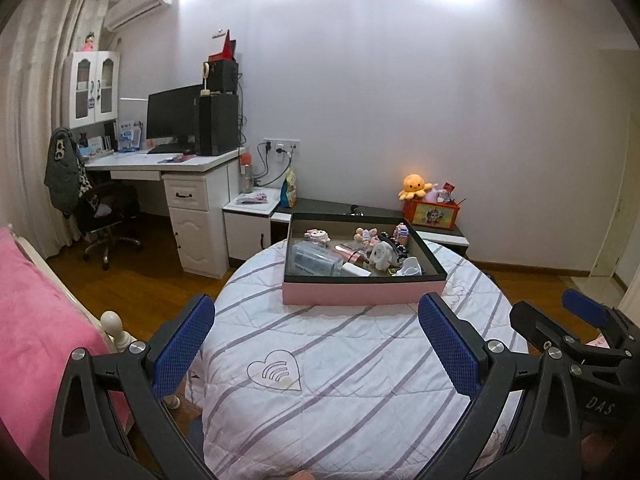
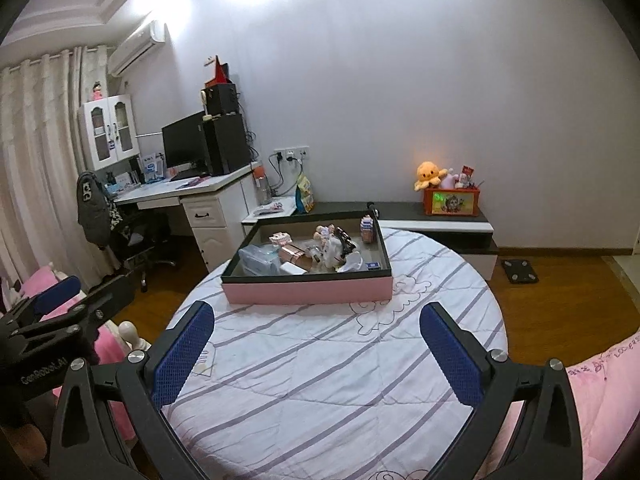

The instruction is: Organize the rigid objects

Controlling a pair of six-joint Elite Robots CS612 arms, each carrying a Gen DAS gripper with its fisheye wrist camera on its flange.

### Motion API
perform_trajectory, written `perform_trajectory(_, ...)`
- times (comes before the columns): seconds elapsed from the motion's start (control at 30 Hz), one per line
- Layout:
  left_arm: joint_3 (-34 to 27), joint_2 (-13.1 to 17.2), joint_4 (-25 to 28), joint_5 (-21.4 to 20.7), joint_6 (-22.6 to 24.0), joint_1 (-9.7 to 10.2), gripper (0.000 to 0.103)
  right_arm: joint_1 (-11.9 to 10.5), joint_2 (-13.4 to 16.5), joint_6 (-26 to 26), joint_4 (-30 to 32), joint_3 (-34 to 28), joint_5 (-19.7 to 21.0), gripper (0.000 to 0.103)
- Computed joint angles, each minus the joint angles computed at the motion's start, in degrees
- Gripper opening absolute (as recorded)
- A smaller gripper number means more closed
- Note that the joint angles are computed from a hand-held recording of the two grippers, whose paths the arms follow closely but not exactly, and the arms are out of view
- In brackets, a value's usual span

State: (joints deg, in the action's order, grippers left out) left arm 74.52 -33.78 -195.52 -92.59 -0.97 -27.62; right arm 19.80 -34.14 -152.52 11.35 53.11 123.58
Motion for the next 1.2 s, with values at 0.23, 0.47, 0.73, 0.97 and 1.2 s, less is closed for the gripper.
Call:
perform_trajectory(0.23, 1.98, -0.94, -2.10, 0.40, 0.68, -0.26, 0.103, 0.67, -0.82, -0.97, -1.40, 1.28, 1.23, 0.103)
perform_trajectory(0.47, 2.49, -1.24, -2.54, 0.64, 0.65, -0.22, 0.103, 0.71, -0.92, -0.90, -1.53, 1.45, 1.63, 0.103)
perform_trajectory(0.73, 2.20, -1.15, -1.60, 0.41, 0.28, -0.09, 0.103, 0.72, -0.89, -0.92, -1.02, 1.27, 1.54, 0.103)
perform_trajectory(0.97, 2.24, -1.15, -1.56, 0.13, 1.16, 0.02, 0.103, 0.85, -0.58, -0.67, -0.31, 0.65, 1.56, 0.103)
perform_trajectory(1.2, 2.12, -1.26, -0.81, 0.53, 1.77, -0.16, 0.103, 0.88, -0.32, -0.48, -0.22, 0.29, 1.90, 0.103)
